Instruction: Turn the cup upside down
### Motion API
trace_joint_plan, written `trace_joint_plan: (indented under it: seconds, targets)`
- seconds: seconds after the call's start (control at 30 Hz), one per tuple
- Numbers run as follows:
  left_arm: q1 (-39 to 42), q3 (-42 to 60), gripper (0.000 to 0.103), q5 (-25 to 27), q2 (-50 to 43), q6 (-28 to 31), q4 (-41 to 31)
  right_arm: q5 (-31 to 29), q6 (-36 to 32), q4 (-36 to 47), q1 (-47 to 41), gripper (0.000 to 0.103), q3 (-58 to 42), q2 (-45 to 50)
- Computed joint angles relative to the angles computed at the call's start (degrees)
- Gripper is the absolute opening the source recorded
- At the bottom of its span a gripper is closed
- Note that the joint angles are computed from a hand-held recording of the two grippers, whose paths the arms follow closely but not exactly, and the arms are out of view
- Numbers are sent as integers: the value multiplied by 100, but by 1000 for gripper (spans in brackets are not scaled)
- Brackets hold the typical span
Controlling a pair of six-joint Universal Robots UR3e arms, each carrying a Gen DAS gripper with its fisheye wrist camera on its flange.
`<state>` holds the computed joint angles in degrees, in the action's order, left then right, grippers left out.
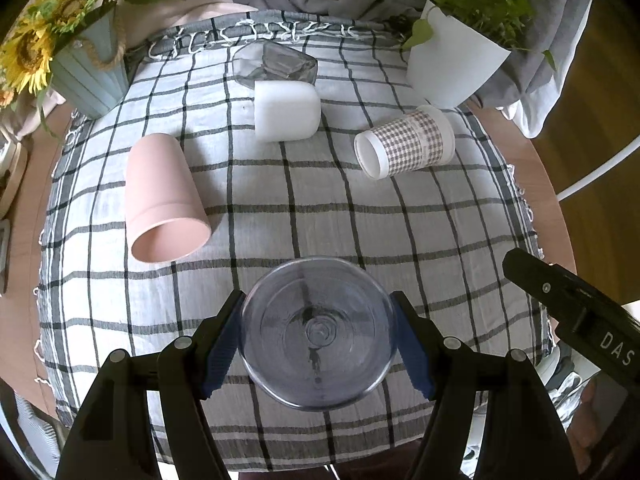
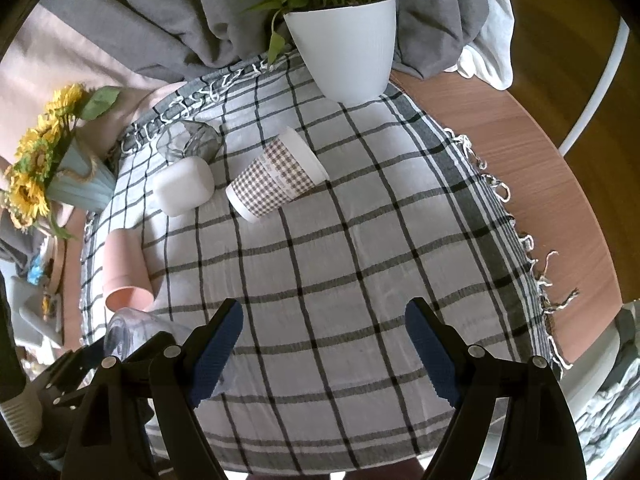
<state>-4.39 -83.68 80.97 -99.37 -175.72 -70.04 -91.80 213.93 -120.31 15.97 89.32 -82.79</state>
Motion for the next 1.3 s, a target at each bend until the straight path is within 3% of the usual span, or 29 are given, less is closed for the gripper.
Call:
trace_joint_plan:
  seconds: [0.33,0.5,0.57,0.9,1.3]
  targets:
    - [94,-81,72,-259,-5,114,-21,-145,37,113,107,83,-90,13]
    - [30,-131,77,-123,9,157,122,-324,82,252,205,83,-141,-55]
    - [28,-160,85,-125,25,207,170,-430,122,317,262,83,-160,-99]
    - [164,-386,88,-393,550,399,290,-924,537,673,582,90,-291,-452]
    - [556,-1183,102,544,2078,83,610,-1343,789,973,1321,95,-854,-558]
